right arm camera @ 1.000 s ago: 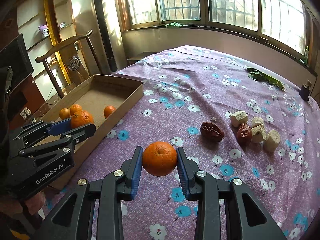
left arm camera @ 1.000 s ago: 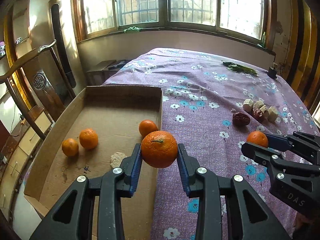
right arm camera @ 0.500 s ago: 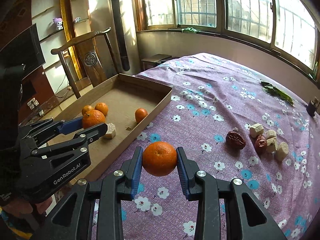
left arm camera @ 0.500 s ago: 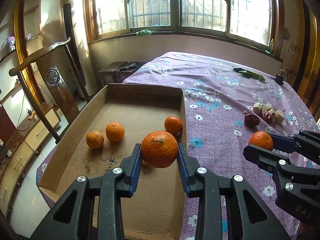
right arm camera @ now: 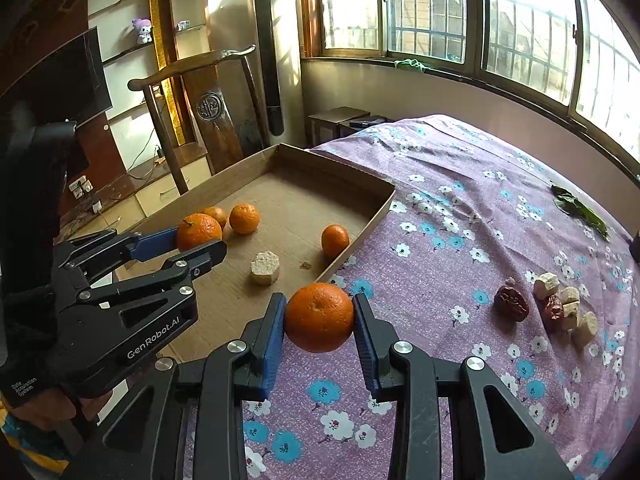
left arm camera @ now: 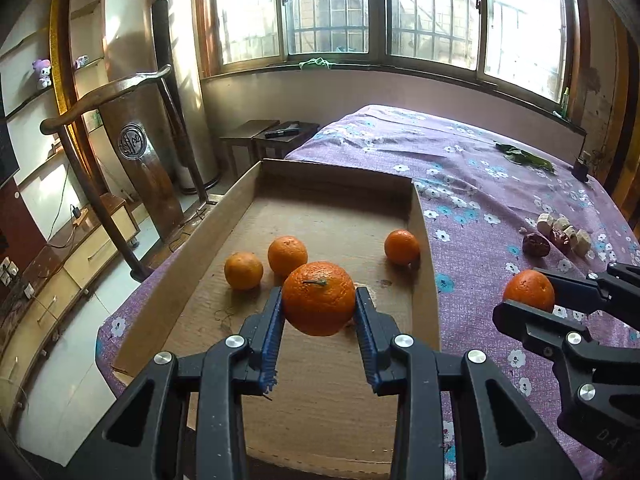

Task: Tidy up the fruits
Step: 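Carry the left gripper's mandarin over the box while the right gripper carries its mandarin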

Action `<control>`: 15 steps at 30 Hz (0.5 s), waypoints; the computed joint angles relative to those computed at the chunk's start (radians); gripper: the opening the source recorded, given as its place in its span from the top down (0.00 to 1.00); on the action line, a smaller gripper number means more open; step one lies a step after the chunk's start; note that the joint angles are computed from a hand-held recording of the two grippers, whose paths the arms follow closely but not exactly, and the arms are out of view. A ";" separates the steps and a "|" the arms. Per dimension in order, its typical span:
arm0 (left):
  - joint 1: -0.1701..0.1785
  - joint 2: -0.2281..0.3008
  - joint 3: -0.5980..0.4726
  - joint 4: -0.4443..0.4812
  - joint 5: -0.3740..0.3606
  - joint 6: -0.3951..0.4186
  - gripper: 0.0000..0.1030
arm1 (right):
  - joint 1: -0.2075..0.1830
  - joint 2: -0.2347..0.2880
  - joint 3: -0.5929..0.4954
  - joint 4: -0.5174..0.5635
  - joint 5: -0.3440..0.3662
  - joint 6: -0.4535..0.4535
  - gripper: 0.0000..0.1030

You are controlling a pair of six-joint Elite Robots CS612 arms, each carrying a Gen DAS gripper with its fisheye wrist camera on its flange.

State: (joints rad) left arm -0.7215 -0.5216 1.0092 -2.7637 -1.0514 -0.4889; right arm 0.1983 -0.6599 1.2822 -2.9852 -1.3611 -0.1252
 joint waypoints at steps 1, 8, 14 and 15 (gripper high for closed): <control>0.001 -0.001 0.003 0.000 0.001 -0.003 0.68 | 0.002 0.002 -0.005 0.008 0.002 -0.005 0.65; 0.010 -0.007 0.018 0.002 0.006 -0.026 0.68 | 0.015 0.019 -0.042 0.048 0.013 -0.036 0.65; 0.017 -0.012 0.029 0.007 0.011 -0.046 0.68 | 0.023 0.033 -0.067 0.065 0.022 -0.041 0.65; 0.018 -0.012 0.030 0.007 0.011 -0.050 0.68 | 0.024 0.035 -0.071 0.071 0.022 -0.043 0.65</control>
State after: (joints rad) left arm -0.7030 -0.5337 1.0396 -2.7563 -1.0405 -0.5385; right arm 0.2226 -0.6253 1.2108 -2.9140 -1.3389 -0.1685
